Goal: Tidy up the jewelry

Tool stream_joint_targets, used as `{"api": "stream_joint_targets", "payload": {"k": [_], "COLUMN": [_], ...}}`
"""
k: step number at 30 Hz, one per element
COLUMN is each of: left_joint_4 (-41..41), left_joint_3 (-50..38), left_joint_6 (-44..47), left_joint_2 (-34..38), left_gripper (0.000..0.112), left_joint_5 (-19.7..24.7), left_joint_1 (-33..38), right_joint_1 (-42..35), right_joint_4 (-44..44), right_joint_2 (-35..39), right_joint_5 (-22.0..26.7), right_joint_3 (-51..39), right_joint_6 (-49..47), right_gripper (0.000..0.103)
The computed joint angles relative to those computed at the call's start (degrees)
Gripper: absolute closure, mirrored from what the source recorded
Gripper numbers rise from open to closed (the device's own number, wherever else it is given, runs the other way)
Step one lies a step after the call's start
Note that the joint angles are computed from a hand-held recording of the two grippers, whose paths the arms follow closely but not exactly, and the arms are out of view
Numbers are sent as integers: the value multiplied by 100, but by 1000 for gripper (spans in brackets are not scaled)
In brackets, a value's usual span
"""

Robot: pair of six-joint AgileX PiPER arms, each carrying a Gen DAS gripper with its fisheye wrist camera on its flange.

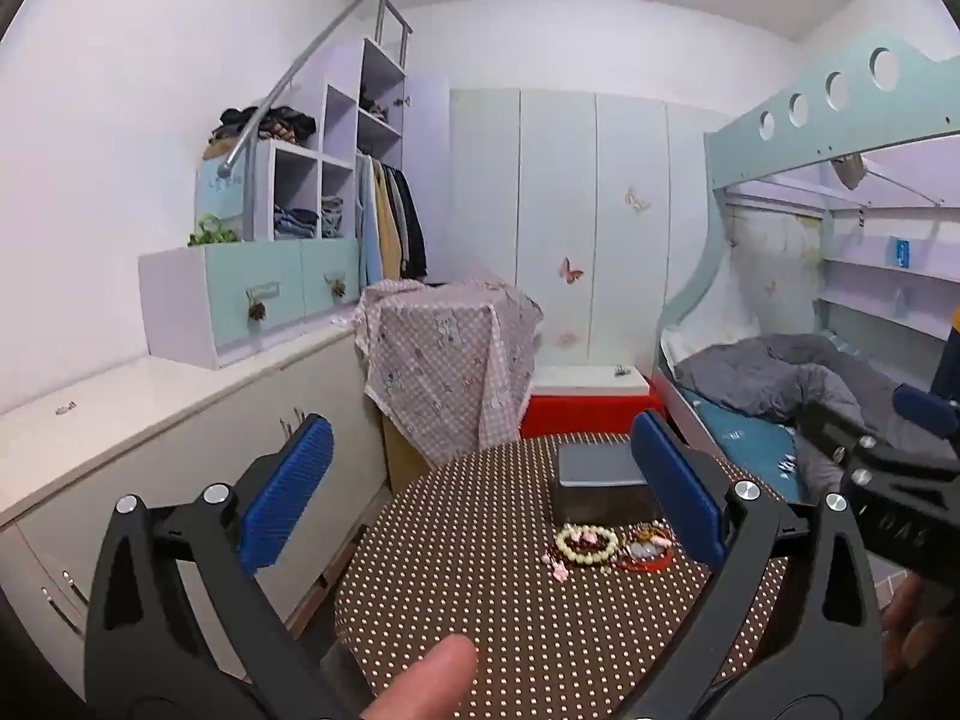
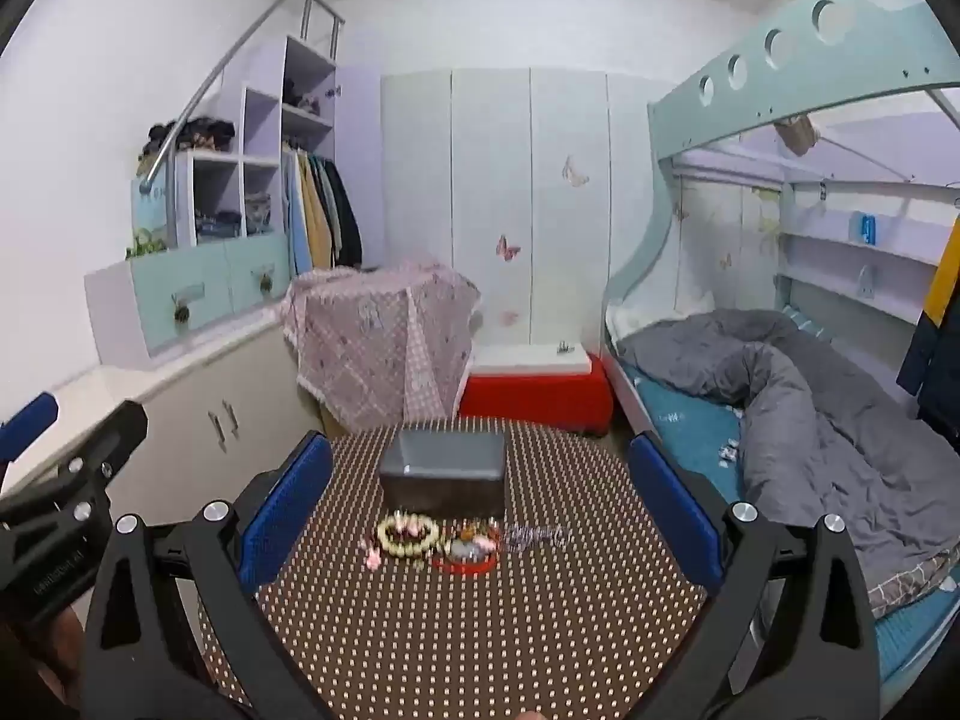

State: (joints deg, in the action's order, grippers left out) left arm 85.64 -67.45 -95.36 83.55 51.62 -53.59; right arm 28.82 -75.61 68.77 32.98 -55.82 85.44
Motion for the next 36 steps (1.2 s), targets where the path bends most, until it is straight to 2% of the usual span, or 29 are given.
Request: {"api": "stream_joint_targets", "payload": {"k": [4, 7, 10, 18, 20, 21, 26, 36], "left_joint_4": [92, 44, -43, -51, -69, 12, 39, 15], "left_joint_3": [-7, 117, 94, -3, -26, 18, 36, -28], "left_joint_6": [55, 35, 67, 223, 269, 112, 86, 11], "left_joint_2": [-31, -194, -163, -21, 3, 65, 69, 169], "left_gripper": [15, 15, 15, 15, 15, 15, 15, 15], "left_joint_5": [-44, -581, -741, -633, -645, -464, -489, -489], "left_joint_1": [10, 177, 276, 303, 336, 150, 174, 163], "right_joint_1": [6, -2, 28, 45, -30, -22, 82, -58], "right_joint_4": [-192, -232, -354, -613, -522, -567, -620, -673], "right_joint_2": [-37, -41, -94, -82, -71, -69, 26, 131], "right_joint_5": [-61, -103, -66, 41, -85, -74, 156, 68], "right_joint_3": [18, 39, 99, 100, 77, 92, 51, 62], "right_joint_6": [216, 264, 368, 444, 378, 427, 357, 507], "right_gripper": [8, 8, 8, 8, 8, 8, 8, 8]}}
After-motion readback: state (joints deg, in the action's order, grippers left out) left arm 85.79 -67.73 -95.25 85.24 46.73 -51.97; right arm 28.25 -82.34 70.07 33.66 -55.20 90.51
